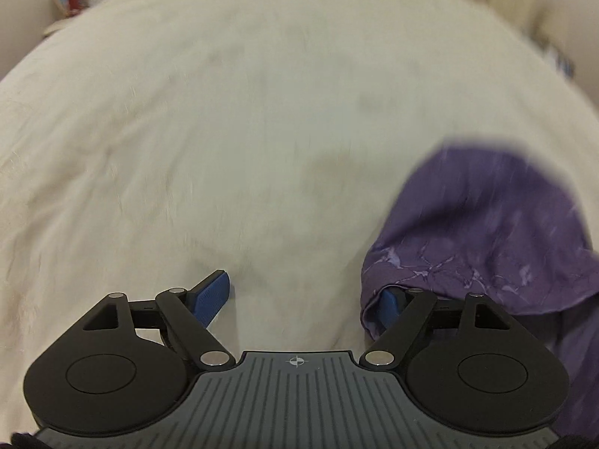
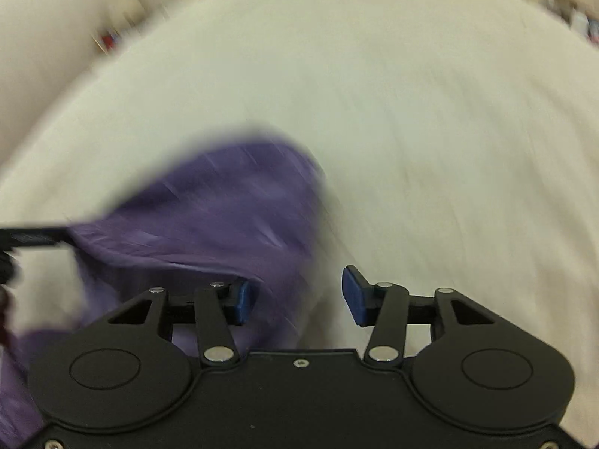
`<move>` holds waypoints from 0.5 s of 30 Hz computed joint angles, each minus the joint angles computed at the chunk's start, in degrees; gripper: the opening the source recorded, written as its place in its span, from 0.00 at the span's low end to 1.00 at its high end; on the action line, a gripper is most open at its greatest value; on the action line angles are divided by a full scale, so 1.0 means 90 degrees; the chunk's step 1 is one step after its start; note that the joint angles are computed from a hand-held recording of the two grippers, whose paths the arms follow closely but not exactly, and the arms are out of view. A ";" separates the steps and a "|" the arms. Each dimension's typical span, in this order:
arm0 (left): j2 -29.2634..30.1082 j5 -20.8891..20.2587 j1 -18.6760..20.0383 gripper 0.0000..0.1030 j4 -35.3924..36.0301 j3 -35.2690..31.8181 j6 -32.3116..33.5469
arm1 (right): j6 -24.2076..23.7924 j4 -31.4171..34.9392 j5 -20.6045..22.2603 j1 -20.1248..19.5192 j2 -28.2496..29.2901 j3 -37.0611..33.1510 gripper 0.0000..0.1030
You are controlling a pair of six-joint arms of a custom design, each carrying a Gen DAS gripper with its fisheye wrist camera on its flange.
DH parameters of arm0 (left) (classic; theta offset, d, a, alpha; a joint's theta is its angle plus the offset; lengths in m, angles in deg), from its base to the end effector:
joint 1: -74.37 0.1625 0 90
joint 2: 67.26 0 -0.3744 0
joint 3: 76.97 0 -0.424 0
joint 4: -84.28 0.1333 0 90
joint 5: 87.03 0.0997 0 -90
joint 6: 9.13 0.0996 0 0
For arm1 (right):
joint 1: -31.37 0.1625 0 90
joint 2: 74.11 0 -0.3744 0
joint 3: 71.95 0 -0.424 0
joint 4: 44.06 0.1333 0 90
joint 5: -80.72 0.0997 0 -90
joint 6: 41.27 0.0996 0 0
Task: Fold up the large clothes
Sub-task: 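Move both grippers toward the jacket's hood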
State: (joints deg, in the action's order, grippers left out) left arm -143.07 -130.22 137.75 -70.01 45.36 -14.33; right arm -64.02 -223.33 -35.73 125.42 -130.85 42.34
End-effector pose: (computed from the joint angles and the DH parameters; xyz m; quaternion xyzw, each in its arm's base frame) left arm -0.0396 -0.5386 0.1833 0.1082 0.9023 -0.2439 0.3386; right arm 0.1286 -0.5568 0.0943 0.1562 -0.9254 0.2268 0.2604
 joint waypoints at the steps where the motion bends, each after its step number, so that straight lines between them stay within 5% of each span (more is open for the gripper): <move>1: 0.0007 -0.0048 0.0024 0.80 0.0027 0.0018 0.0244 | 0.0057 0.0184 -0.0083 -0.0096 -0.0012 0.0010 0.56; 10: -0.1199 -0.0526 -0.0462 0.80 0.1162 0.0379 0.2248 | -0.0116 0.1452 0.1204 -0.0356 -0.1302 0.0543 0.67; 13: -0.1558 -0.0410 -0.0742 0.80 0.1218 0.0520 0.2112 | -0.0326 0.1615 0.1480 -0.0362 -0.1650 0.0688 0.70; 15: -0.1594 -0.0883 -0.0752 0.80 0.1026 0.0455 0.1524 | -0.0260 0.1520 0.1784 -0.0389 -0.1659 0.0620 0.70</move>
